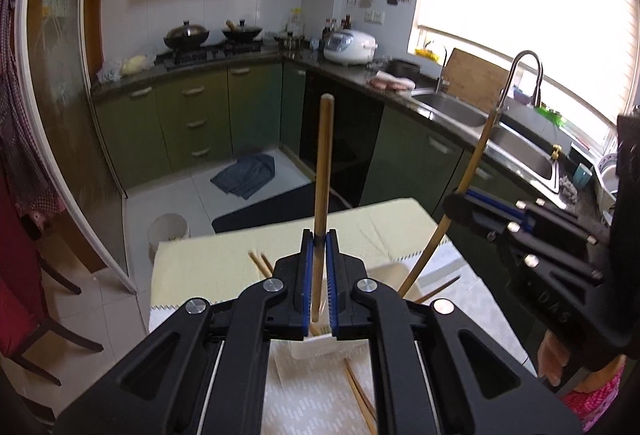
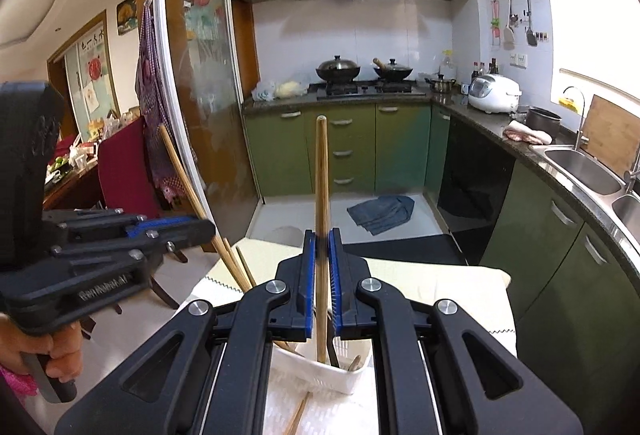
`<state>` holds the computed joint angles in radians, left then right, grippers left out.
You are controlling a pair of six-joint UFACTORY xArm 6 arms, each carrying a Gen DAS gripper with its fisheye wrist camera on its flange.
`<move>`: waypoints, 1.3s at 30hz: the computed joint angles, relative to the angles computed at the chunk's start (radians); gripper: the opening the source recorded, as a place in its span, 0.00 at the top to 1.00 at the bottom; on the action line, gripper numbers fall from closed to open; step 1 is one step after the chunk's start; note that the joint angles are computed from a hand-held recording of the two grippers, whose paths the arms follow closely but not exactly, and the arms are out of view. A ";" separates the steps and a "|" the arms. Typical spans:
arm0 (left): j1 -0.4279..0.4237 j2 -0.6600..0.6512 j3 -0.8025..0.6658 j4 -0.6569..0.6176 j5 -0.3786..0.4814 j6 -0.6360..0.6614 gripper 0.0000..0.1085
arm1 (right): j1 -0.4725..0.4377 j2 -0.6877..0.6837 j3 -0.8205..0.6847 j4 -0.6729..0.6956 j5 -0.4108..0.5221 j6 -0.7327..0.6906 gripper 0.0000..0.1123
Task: Organize utensils
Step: 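Lower both chopsticks into the holder and open both tools, then grasp the last wooden chopstick on the cloth with each tool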
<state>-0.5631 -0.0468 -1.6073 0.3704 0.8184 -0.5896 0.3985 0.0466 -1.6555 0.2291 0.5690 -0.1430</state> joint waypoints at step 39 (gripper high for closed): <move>-0.165 0.101 0.251 -0.335 0.259 -0.044 0.84 | -0.236 -0.606 0.855 0.136 0.153 -0.142 0.79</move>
<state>-0.7280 0.0541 -1.3564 0.0359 1.0769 -0.6339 0.1630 -0.5596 -0.8005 0.3647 0.7219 -0.2851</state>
